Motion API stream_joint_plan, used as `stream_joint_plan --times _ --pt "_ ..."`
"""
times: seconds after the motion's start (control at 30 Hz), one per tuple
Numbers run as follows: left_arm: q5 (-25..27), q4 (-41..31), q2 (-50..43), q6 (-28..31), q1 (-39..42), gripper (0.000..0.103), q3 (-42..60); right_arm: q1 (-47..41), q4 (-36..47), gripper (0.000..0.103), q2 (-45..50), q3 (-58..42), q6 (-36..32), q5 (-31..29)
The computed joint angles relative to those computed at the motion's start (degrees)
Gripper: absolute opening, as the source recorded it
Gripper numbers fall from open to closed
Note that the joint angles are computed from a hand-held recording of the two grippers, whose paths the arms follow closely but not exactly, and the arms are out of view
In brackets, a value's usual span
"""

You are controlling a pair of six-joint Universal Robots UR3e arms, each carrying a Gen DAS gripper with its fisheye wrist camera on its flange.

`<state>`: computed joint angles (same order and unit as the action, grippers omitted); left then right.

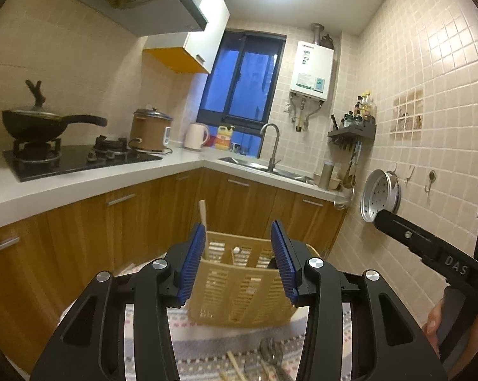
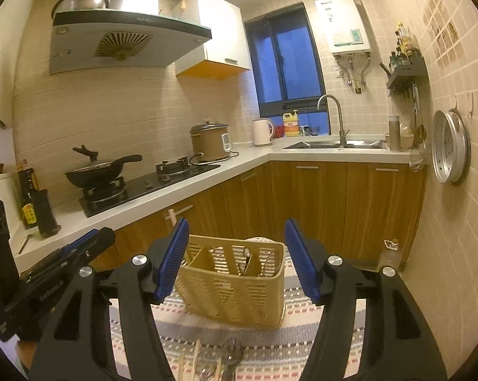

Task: Organize utensils
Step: 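Open both tools to drop the spoons into the basket, then grasp a clear spoon with the right tool while the left tool grasps a chopstick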

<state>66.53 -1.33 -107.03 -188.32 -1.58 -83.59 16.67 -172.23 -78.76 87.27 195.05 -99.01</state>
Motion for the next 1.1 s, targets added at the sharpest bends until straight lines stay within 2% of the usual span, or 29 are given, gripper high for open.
stream_joint_plan --times 0.1,0.17,0.33,0.4,0.47,0.53,0.6,0.67,0.77,0.83,0.93,1.03,1.1 --pt "-2.47 -0.07 5.19 1.52 2.54 0.048 -6.84 1.44 3.58 0.061 -2.00 0.68 0.10 -1.11" --pt "-4.03 -2.99 7.33 2.94 3.84 0.049 -9.49 1.93 6.48 0.061 -2.96 1.24 0.37 -0.90" --pt "-8.10 -19.18 7.76 7.55 5.79 0.048 -8.78 3.93 16.10 0.061 -2.16 -0.27 1.94 -3.09" --pt "-8.96 -26.56 6.54 10.00 5.67 0.048 -7.04 3.13 19.85 0.061 -1.50 -0.89 2.48 -0.89" --pt "-7.52 -36.25 4.07 14.15 4.09 0.045 -3.54 1.92 24.66 0.060 -0.12 -2.46 2.88 2.25" --pt "-3.85 -40.02 1.73 15.61 1.86 0.040 -2.09 0.76 30.68 0.053 2.17 -5.00 3.41 5.00" --pt "-1.16 -42.09 -0.56 15.75 0.17 0.037 -1.06 -0.60 35.10 0.046 4.18 -6.45 3.45 8.50" --pt "-1.85 -42.89 -2.00 14.13 0.20 0.037 -1.43 -1.56 38.50 0.034 6.06 -7.51 3.15 11.07" --pt "-1.48 -43.45 -3.54 13.19 -0.18 0.037 -1.89 -3.59 40.89 0.026 8.14 -7.75 3.49 15.48" --pt "1.85 -41.04 -3.57 13.12 -1.76 0.037 -2.48 -5.41 40.72 0.026 9.00 -7.01 3.66 19.89" --pt "6.18 -40.30 -4.64 13.11 -4.25 0.037 -1.32 -5.68 41.99 0.025 10.99 -8.87 3.19 20.45" --pt "13.81 -38.95 -6.49 13.58 -8.39 0.038 0.70 -5.90 44.66 0.025 13.85 -12.36 2.47 22.05" --pt "16.62 -38.64 -7.47 13.91 -10.08 0.039 1.84 -5.15 46.56 0.020 15.26 -14.63 1.52 21.49"
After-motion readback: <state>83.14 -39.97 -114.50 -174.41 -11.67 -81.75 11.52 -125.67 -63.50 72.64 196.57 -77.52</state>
